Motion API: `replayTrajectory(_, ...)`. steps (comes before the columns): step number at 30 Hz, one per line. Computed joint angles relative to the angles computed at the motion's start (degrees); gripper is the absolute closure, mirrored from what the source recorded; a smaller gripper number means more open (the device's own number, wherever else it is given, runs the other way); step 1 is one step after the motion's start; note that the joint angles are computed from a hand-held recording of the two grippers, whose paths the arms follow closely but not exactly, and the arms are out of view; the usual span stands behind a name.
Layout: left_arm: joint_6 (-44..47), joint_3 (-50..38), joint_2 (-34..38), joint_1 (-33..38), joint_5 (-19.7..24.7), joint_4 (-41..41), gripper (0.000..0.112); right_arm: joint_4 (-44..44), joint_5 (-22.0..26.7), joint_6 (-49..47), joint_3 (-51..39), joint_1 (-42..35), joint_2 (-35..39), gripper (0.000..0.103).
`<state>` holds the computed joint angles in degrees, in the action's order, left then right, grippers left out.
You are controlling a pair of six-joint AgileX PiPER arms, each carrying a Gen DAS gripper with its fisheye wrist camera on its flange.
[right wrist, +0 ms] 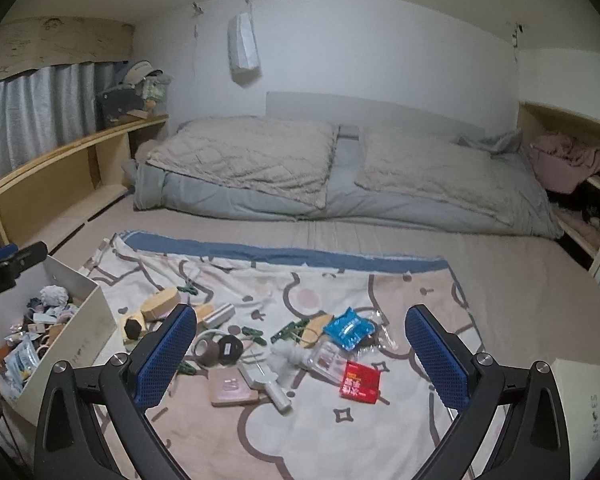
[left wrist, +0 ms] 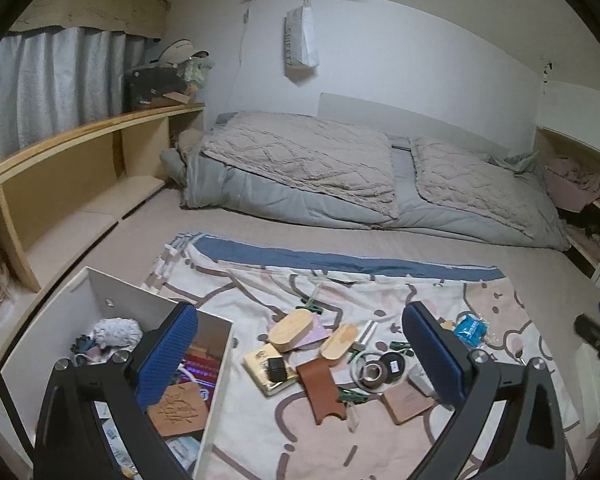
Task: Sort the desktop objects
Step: 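Withdraw both tools from the box and move back over the pile, then lower the right tool onto the red gloves packet and close it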
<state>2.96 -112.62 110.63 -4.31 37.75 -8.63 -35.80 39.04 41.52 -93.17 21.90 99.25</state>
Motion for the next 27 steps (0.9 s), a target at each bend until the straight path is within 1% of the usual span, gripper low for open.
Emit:
replayTrajectory(6, -2.8, -3.6, 2.9, -2.1, 1.1, 2.2, 0.010, 4.8, -0.3, -2.9, -0.9, -2.6, 2.4, 0.000)
replayTrajectory(10, -4.5, -7.7, 6.0, -3.3, 3.3, 3.2, 0.010, 7.6, -0.5, -4.6, -1.5, -3.9, 3.6, 0.000)
replayTrajectory(15, -5.7, -11.7, 9.7, -4.5, 6.3, 4.4, 0.010, 9.1, -2.3, -6.4, -1.2, -4.4, 4.3, 0.000)
replayTrajectory(20, -6.6, -14.0, 13.1, -6.0, 7.5, 8.3, 0.010, 10.8, -1.3, -9.0, -2.9, -5.0, 6.7, 0.000)
replayTrajectory(21, -6.8, -14.8, 13.9, -6.2, 8.1, 9.0, 0.010, 11.5, -1.2, -9.7, -3.1, -5.2, 7.0, 0.002)
replayTrajectory(22, -6.9, -16.0, 15.0, -6.4, 9.1, 9.4, 0.010, 12.7, -0.9, -10.5, -3.5, -5.6, 7.6, 0.006)
replayTrajectory(24, -7.3, -17.7, 16.6, -6.4, 10.7, 9.8, 0.010, 15.1, -0.3, -12.1, -4.4, -6.3, 8.7, 0.009)
replayTrajectory(27, -8.0, -22.2, 20.2, -6.7, 14.4, 10.8, 0.010, 17.3, 0.7, -13.6, -5.8, -7.2, 10.4, 0.016)
